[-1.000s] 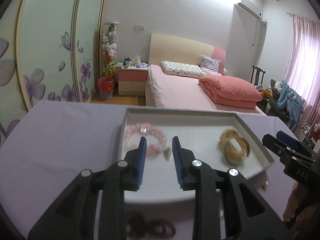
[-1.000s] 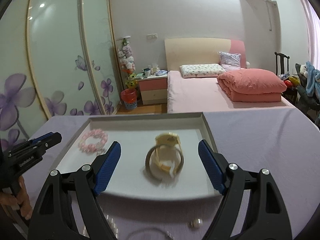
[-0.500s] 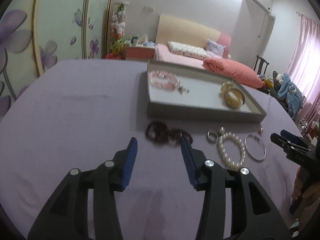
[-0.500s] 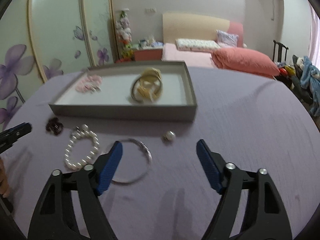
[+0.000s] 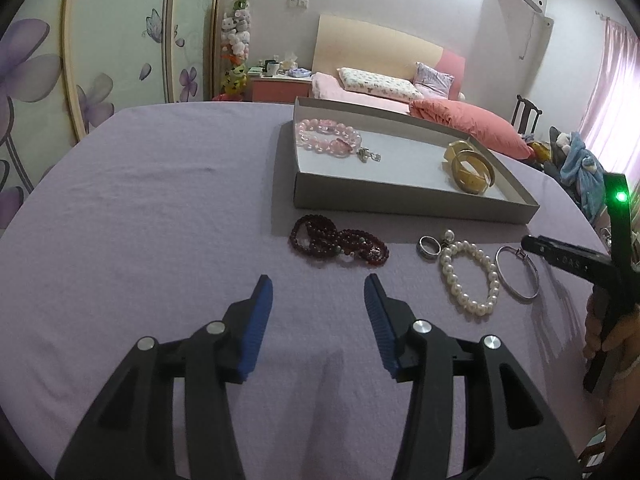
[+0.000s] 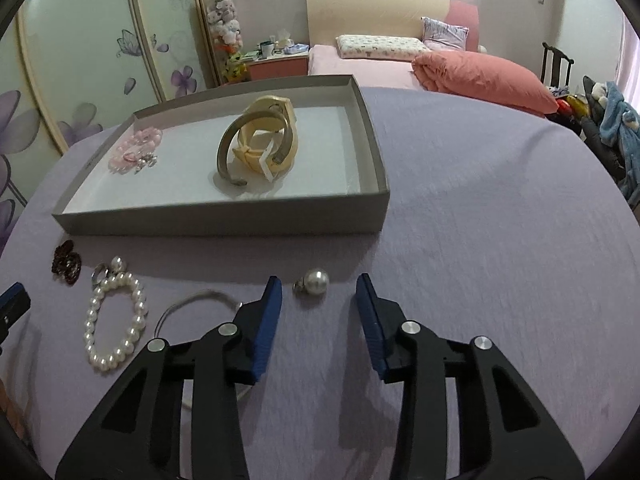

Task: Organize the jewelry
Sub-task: 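Grasp the pearl stud with the right tool while the left tool grasps the dark red bead bracelet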

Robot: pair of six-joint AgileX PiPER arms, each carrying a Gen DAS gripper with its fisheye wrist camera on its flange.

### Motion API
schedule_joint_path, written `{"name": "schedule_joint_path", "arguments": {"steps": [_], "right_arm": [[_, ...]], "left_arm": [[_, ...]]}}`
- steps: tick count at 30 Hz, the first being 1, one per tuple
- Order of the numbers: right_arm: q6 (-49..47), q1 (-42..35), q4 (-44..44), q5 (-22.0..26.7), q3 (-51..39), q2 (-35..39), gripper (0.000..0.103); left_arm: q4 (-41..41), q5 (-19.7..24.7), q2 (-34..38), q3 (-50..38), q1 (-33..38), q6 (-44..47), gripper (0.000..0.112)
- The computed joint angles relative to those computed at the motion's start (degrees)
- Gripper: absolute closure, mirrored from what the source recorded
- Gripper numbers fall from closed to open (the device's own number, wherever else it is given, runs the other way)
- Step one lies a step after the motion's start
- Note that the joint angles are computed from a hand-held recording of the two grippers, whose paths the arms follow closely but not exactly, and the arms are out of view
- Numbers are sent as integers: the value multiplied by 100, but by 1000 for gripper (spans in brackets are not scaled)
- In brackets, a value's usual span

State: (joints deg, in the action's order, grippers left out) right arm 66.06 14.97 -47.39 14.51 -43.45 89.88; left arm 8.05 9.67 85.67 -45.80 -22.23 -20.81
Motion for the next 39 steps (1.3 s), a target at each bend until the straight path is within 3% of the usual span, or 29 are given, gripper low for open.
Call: {"name": "schedule_joint_path", "arguments": {"steps": [5, 8, 13, 22, 27, 31, 34, 36, 39], "right_arm": [[-177, 15, 55, 139, -134, 87, 71], [-299, 33, 125, 155, -156, 81, 83], [-476, -35, 315, 65, 27, -108, 85], [-1201, -258, 1049, -176, 223, -309, 86], [-1440, -318, 1293, -248, 224, -309, 86], [-1595, -350, 1473, -306, 229, -302, 86], [-1714, -380, 1583, -330, 244, -315, 86], [-1717, -382, 1586, -329, 244, -315, 86], [-1687, -391, 1579, -332, 256, -328, 86]], "left_arm": [[-83, 58, 88, -96, -21, 75, 64], [-86, 107, 145, -164, -45, 78, 64], [-46, 240, 317, -353, -104, 43, 64], [6, 898, 1162, -1422, -267, 67, 50], [1031, 1259, 1629, -1970, -494, -814, 45], [1340, 1386, 1751, -2122, -587, -1087, 45], [1586, 1410, 1751, -2139, -624, -1319, 68], [1495, 1334, 1720, -2100, -573, -1212, 93], [1102, 1186, 1649, -2003, -461, -849, 97]]}}
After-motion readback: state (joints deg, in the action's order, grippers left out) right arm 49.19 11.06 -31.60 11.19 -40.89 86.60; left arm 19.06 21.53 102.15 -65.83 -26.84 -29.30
